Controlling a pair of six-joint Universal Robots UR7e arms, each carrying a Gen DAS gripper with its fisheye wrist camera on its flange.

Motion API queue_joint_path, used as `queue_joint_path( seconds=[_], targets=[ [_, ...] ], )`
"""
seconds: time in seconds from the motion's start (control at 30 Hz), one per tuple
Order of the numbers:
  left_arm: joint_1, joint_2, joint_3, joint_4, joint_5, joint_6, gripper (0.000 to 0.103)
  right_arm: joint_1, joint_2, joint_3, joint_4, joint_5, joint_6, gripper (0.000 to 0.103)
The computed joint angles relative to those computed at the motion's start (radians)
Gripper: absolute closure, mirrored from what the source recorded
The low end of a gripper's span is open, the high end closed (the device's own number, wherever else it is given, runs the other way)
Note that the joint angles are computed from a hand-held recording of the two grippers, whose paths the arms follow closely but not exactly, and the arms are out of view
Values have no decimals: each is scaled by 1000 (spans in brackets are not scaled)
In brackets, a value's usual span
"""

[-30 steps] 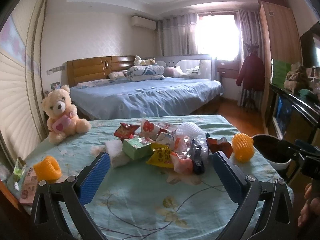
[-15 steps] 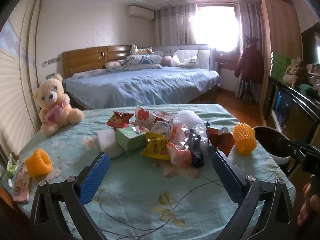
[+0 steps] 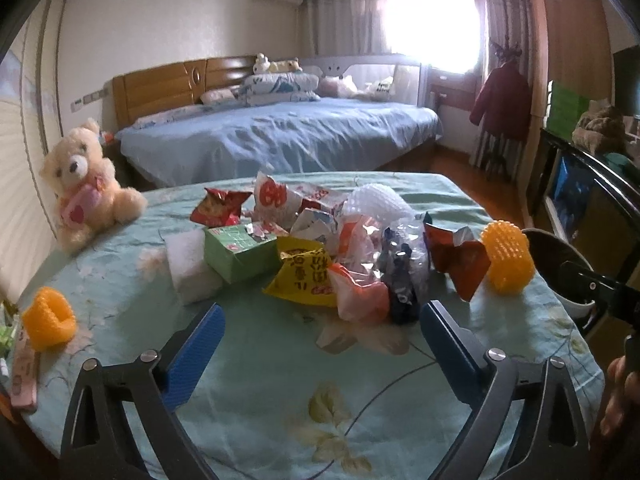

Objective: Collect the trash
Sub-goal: 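Grasp orange mesh sleeve with right tool while left tool grasps orange-white wrapper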

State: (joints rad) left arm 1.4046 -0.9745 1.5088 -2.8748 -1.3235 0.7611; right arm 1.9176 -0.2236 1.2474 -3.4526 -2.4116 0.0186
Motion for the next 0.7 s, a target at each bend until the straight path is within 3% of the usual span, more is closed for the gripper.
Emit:
queue_joint_path(
  seconds=[0.07,0.2,0.33,0.47,0.57,0.63,0.7],
  targets=[
    [-2,18,-28,27,6,-6,9,-16,-9,3,39,53,67,16],
    [-6,59,-78,69,23,-14,15,-34,-6,-22,88,75,81,23],
    [-9,100,-137,135,38,-29,30,-54,-5,-42,135,106,101,31],
    [-8,132,-187,196,55,-44,38,-68,-1,-61,171,123,119,38],
    [-6,142,-212,243,55,-52,52,-77,3,-76,195,135,125,41],
    [-4,146,-224,269,43,-55,65,-85,2,-79,211,159,140,49],
    [-3,142,-223,284,32,-50,73,-89,5,-87,228,175,144,72]
  ],
)
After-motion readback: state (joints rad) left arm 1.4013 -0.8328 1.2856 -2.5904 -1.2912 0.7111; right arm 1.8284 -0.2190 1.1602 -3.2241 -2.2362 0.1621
